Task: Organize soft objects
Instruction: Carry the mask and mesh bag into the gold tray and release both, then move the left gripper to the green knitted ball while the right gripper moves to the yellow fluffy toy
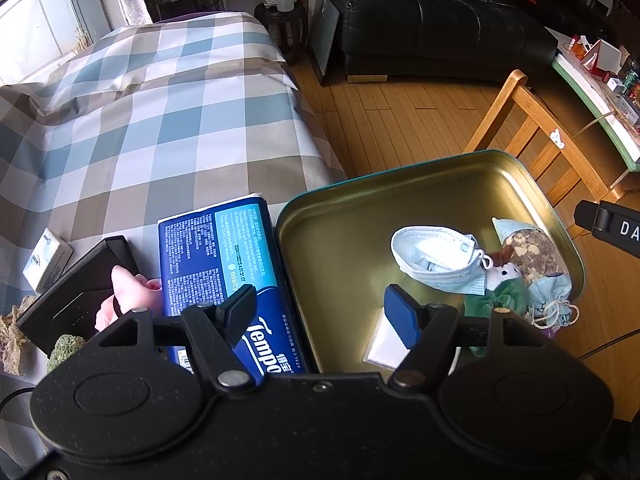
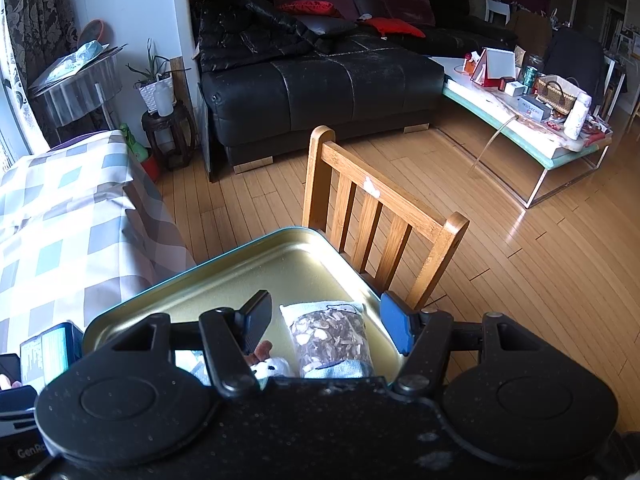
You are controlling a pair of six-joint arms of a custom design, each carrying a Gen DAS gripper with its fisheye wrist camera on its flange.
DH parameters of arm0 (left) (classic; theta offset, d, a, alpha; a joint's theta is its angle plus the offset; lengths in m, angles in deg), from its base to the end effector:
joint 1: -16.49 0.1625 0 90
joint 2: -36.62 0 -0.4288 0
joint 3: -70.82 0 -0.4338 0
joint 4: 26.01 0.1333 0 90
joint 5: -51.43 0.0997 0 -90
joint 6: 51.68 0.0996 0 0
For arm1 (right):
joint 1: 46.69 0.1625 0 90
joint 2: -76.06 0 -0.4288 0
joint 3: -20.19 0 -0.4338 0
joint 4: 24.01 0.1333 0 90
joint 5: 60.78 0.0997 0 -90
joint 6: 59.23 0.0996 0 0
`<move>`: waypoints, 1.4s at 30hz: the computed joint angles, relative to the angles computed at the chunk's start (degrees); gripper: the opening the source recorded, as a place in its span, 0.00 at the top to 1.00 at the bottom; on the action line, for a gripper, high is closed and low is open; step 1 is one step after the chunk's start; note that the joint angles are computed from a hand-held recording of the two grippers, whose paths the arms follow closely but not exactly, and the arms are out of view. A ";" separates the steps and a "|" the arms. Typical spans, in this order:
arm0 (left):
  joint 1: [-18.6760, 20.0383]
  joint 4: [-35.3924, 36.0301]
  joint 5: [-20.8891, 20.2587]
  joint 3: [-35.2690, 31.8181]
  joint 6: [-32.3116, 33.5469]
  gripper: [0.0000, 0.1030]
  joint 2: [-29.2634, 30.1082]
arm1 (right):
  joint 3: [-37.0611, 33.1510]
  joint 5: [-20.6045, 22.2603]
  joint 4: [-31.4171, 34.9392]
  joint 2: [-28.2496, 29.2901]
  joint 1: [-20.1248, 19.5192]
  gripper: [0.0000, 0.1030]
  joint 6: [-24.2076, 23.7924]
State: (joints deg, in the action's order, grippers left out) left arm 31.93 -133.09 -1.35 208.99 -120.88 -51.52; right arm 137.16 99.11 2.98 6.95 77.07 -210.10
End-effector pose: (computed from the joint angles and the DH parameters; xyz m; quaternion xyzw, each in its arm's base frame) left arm -0.2696 -0.2752 0.1378 0.1329 0.9036 -0.2073 0.3506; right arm 0.2313 -0.2744 0.1823 -0.0426 -0.8149 0.3884 0.4280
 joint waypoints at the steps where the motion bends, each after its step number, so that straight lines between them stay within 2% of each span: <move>1: -0.11 0.32 0.02 -0.01 -0.17 0.36 -0.17 | -0.03 0.03 0.06 0.11 0.03 0.42 0.05; 12: -1.65 4.67 0.10 0.38 -2.93 0.35 -3.43 | -0.37 0.62 0.79 1.58 -0.13 0.42 0.51; 15: -2.22 6.30 0.03 0.58 -3.99 0.31 -4.62 | -0.56 0.84 1.69 2.33 -0.12 0.42 1.44; 25: -4.54 14.52 -0.02 1.17 -8.72 0.31 -10.15 | -0.59 1.59 2.61 4.10 1.25 0.42 2.32; 34: -6.98 25.67 -0.49 1.63 -14.97 0.31 -17.09 | 1.05 1.62 -4.98 2.42 5.10 0.39 -5.41; 40: -8.24 34.67 -1.26 1.74 -20.05 0.30 -21.97 | 1.56 1.28 -8.43 3.45 8.57 0.36 -8.64; 42: -8.40 37.82 -1.56 1.71 -22.00 0.30 -23.68 | 1.74 0.61 -8.23 4.28 9.70 0.34 -7.73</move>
State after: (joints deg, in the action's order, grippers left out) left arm 23.53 -95.28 -2.90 210.70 -142.88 -75.20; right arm 138.90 99.73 -5.25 11.23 86.77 -217.83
